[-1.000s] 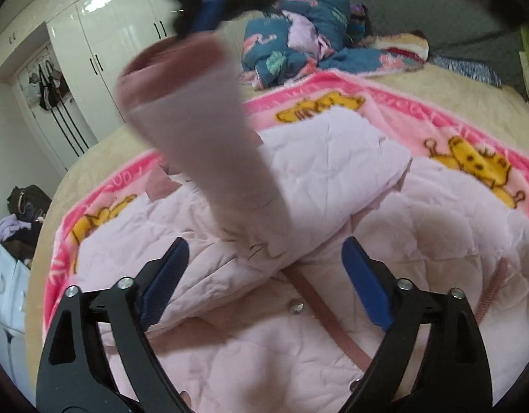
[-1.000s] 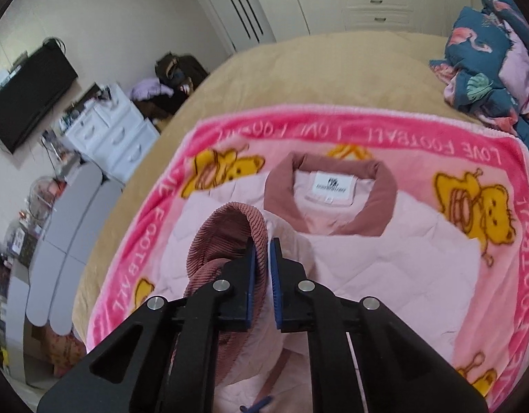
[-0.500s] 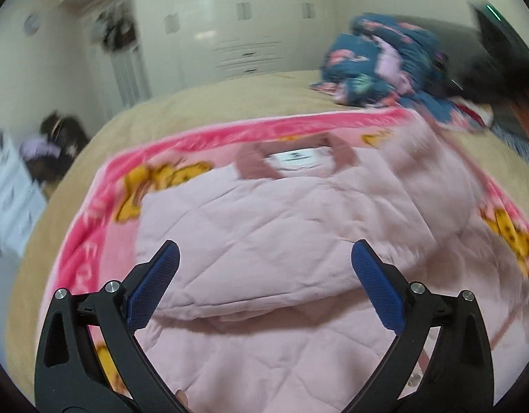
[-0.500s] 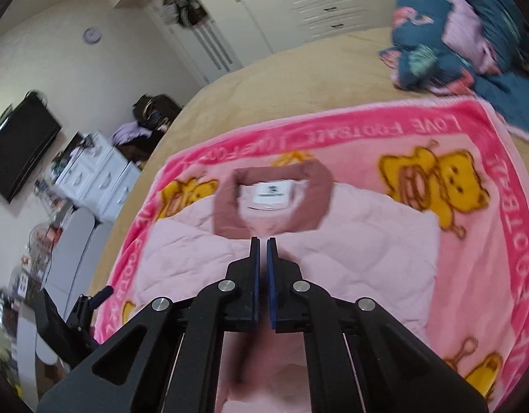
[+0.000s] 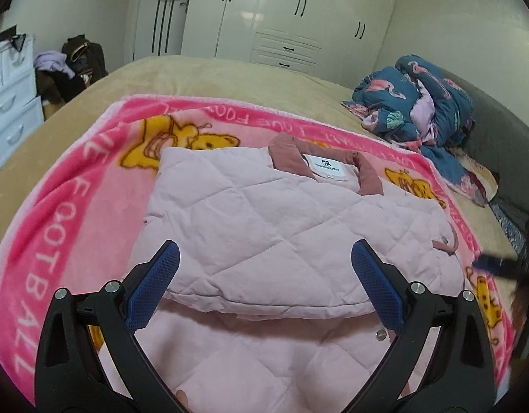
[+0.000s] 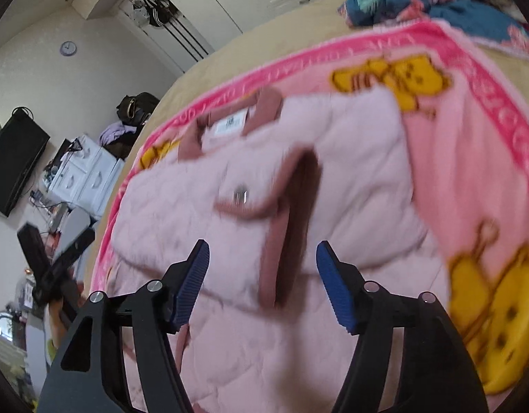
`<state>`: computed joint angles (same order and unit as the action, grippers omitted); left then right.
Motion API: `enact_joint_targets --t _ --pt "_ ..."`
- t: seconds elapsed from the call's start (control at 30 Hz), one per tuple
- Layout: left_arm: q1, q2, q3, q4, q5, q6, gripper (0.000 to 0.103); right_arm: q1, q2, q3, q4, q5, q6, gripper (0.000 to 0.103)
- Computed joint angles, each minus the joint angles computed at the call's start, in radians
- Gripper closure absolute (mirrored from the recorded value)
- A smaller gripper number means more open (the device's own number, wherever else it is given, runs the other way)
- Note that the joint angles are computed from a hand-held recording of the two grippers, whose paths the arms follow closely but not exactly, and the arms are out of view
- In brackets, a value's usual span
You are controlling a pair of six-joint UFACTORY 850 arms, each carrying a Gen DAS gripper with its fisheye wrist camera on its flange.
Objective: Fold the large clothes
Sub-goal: 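Fold the trimmed side edge with the right gripper toward the placket, then open the right gripper to release the trim edge on the jacket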
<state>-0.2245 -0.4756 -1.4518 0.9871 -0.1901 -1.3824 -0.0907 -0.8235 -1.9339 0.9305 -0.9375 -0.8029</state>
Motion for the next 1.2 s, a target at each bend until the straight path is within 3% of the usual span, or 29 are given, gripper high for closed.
enact_joint_targets --t 0.23,0.37,0.43,0.57,0.63,0.83,0.9,1.0,1.2 --pt "0.013 0.004 0.018 0.061 0.023 -0.106 0.009 0.003 0.023 0.106 0.118 -0.010 -0.036 0.037" --pt "0.026 -0.005 0.017 -0.017 0.019 -0.070 0.009 0.014 0.021 0.130 0.142 0.021 -0.038 0.037" --pt "0.034 -0.004 0.025 0.013 0.031 -0.120 0.009 0.015 0.021 0.140 0.159 0.033 -0.040 0.043" --pt "0.046 0.005 0.043 0.148 0.050 -0.283 0.009 0.021 0.033 0.159 0.170 0.068 -0.103 0.075" --pt "0.048 0.006 0.045 0.175 0.049 -0.313 0.009 0.030 0.051 0.168 0.178 0.101 -0.165 0.084" --pt "0.049 0.008 0.045 0.251 0.067 -0.408 0.009 0.039 0.083 0.101 0.310 0.154 -0.383 0.086" --pt "0.048 0.001 0.038 0.214 0.076 -0.374 0.009 0.052 0.078 0.075 0.295 0.223 -0.417 0.086" --pt "0.040 -0.018 0.017 0.099 0.065 -0.241 0.009 0.070 0.041 0.034 0.176 0.292 -0.350 0.086" --pt "0.033 -0.033 0.000 0.114 0.077 -0.246 0.009 0.055 0.023 0.084 0.109 0.281 -0.273 0.086"
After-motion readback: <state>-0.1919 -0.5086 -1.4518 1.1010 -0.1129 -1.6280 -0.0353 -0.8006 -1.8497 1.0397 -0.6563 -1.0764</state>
